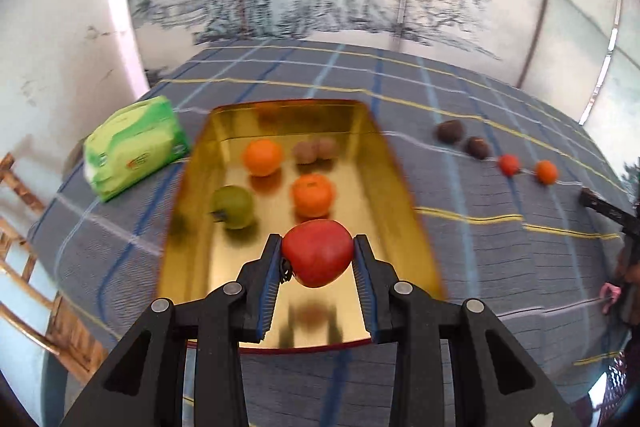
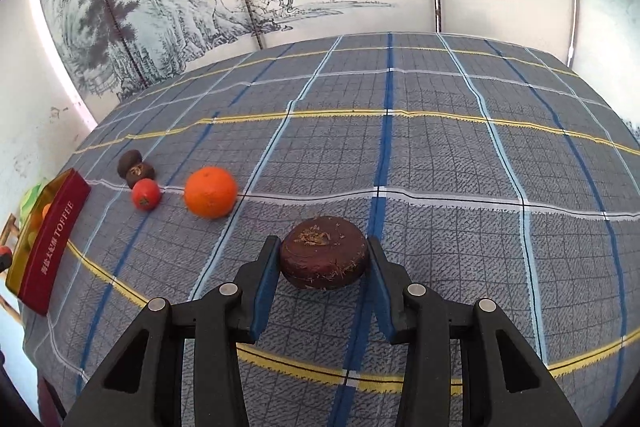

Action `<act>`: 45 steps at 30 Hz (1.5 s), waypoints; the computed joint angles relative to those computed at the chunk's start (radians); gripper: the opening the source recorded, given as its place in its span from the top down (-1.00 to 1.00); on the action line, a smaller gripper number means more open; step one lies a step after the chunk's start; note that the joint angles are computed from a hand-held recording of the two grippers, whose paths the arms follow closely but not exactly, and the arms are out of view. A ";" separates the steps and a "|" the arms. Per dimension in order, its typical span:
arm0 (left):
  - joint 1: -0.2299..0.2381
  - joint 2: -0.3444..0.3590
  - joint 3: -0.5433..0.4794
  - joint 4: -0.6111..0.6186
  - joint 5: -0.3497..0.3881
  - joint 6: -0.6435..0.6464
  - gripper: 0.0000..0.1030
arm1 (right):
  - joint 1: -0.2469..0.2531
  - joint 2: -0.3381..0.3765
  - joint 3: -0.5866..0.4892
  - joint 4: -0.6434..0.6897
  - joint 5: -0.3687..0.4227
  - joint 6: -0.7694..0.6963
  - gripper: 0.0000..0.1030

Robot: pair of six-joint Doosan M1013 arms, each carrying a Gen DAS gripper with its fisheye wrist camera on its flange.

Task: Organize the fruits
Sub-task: 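Grasp the dark passion fruit with the right gripper while the left gripper holds the tomato, then lower the red tomato into the gold tin with the left gripper and release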

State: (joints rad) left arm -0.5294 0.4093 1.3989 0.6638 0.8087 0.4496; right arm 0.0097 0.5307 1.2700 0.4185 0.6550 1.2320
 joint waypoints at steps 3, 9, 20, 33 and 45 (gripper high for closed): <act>0.014 -0.002 0.019 -0.005 -0.002 -0.014 0.40 | 0.003 0.006 -0.010 -0.020 0.013 0.018 0.17; 0.022 -0.002 0.040 0.002 -0.006 -0.030 0.40 | 0.004 0.013 -0.019 -0.043 0.025 0.049 0.17; 0.034 0.003 0.048 -0.006 -0.010 -0.038 0.40 | 0.009 0.021 -0.030 -0.085 0.034 0.072 0.17; 0.020 0.010 0.046 0.054 0.025 -0.076 0.38 | 0.011 0.020 -0.030 -0.088 0.033 0.076 0.17; -0.009 0.005 0.043 0.158 0.066 -0.107 0.06 | 0.017 0.016 -0.024 -0.122 0.015 0.088 0.17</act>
State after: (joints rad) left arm -0.5387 0.4142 1.4416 0.8216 0.8745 0.3426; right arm 0.0271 0.5472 1.2457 0.2965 0.6695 1.3199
